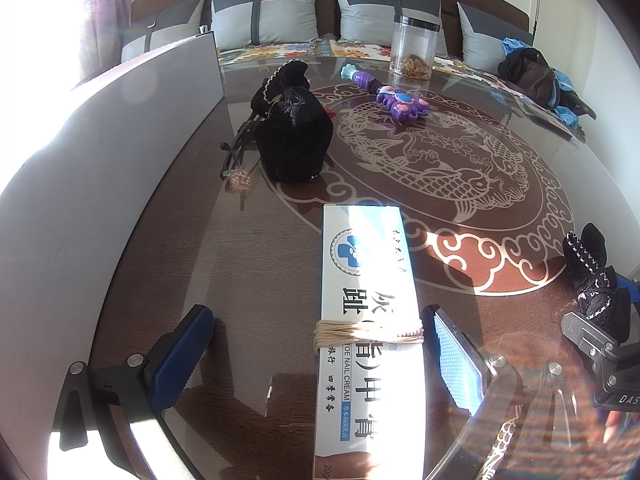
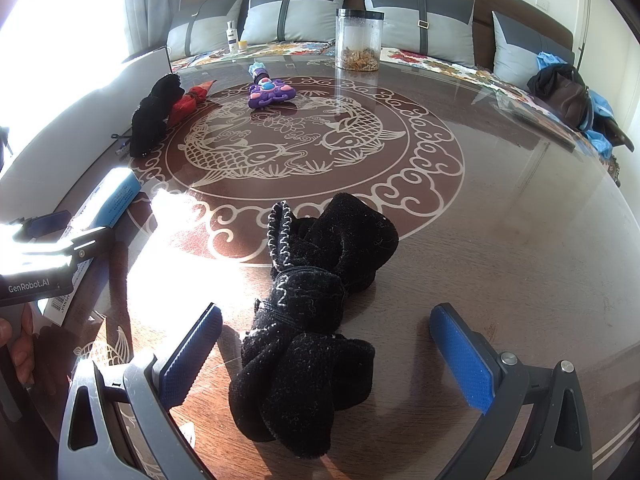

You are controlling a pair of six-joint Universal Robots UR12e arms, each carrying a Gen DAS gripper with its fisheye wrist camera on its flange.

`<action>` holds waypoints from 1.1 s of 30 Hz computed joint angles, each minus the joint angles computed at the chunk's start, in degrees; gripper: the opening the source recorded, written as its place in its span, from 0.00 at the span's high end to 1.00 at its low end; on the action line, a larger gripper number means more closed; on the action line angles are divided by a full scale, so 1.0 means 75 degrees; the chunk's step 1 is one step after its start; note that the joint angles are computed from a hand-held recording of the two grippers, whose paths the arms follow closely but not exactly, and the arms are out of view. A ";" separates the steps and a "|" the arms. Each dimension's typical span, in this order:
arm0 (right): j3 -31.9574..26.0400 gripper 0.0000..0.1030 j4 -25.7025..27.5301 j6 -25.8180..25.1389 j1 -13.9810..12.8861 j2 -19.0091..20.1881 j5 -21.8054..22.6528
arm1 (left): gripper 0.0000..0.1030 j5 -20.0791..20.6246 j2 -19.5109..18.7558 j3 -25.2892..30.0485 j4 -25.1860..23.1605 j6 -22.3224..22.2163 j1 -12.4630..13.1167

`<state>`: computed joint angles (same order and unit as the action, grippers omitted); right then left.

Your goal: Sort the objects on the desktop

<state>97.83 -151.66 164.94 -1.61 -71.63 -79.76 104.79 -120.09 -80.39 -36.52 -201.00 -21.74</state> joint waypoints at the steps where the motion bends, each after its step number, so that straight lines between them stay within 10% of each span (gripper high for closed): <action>1: 0.0000 0.00 0.0000 0.0000 0.0000 0.0000 0.0000 | 0.00 0.0001 -0.0002 0.0003 -0.0001 -0.0001 -0.0001; 33: -0.0004 0.00 -0.0002 -0.0001 -0.0001 0.0005 0.0002 | 0.00 0.0001 0.0002 -0.0005 0.0006 -0.0003 -0.0005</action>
